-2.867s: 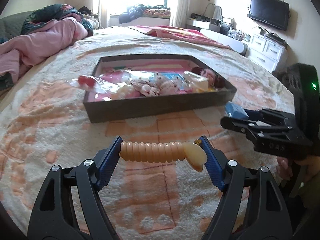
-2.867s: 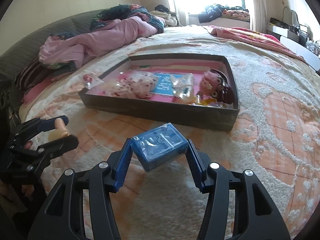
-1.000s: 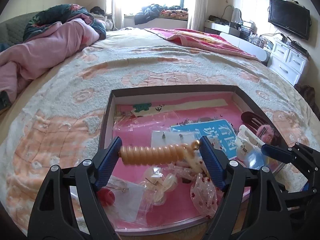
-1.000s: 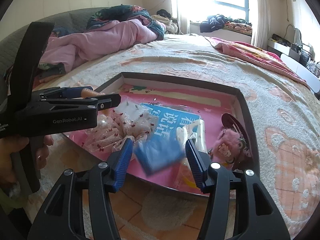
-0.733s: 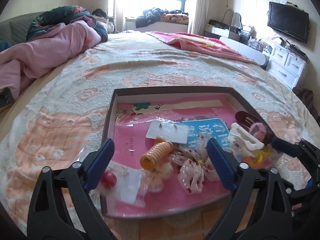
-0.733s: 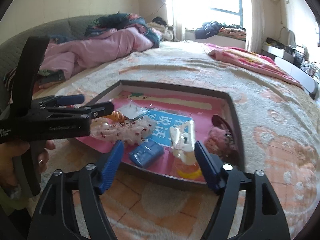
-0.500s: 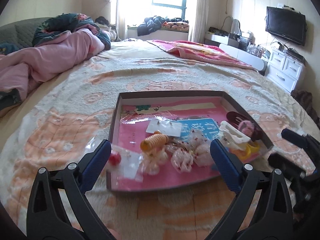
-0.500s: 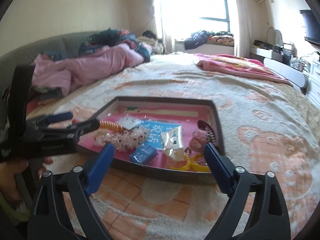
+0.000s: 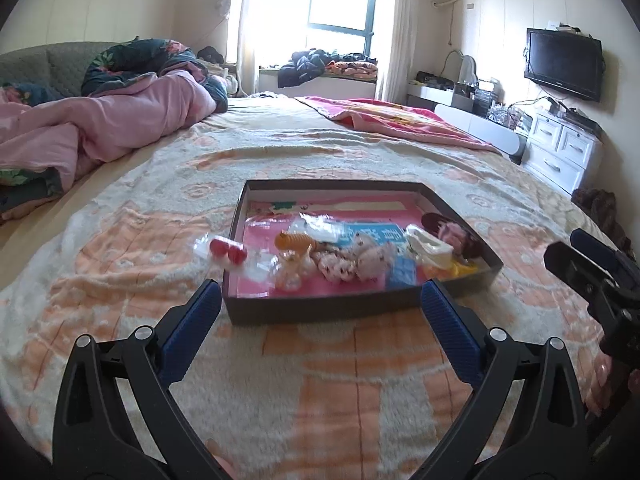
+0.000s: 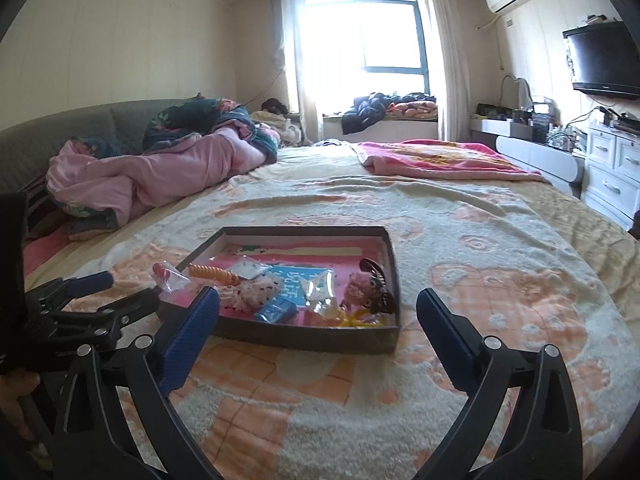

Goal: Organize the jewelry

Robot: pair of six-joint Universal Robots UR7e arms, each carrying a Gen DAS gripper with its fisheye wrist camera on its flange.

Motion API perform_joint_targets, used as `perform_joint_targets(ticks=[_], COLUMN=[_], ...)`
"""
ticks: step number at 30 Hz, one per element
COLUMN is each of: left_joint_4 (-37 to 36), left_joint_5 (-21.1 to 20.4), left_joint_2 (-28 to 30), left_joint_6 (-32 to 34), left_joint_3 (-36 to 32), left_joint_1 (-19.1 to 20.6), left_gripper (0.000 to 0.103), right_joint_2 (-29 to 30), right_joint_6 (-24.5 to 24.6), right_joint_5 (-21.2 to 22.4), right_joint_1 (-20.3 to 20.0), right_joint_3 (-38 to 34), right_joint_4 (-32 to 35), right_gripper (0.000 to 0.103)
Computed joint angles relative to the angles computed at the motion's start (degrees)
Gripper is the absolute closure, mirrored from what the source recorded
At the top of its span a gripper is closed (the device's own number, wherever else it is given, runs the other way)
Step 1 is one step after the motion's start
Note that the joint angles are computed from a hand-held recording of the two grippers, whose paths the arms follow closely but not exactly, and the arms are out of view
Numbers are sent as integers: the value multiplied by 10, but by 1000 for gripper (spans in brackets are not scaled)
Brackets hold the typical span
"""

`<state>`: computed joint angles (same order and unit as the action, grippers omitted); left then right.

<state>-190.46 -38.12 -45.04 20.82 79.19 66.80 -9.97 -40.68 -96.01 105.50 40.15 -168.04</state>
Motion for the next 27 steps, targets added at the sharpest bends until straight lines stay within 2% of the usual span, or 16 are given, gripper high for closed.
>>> perform_joint_targets(ticks=[8, 12, 16, 27], left_joint_4=[-43, -79, -85, -97], left_joint_5=[10, 1, 2, 1], left_joint_2=[-4, -1, 0, 3], left_joint_6=[6, 17, 17, 32], left_joint_3=[37, 43, 45, 48], left_joint_1=[-5, -2, -2, -1], left_gripper=[11, 11, 11, 11], right_joint_2=[-25, -23, -21, -20], right_joint_6=[9, -16, -26, -17], right_joint_5=[-14, -5, 12, 16], right_joint_1=[-13, -19, -21, -22], right_joint_3=[79, 100, 107, 101], right_joint_4=[-68, -112, -136, -126], right_gripper=[6, 6, 6, 6])
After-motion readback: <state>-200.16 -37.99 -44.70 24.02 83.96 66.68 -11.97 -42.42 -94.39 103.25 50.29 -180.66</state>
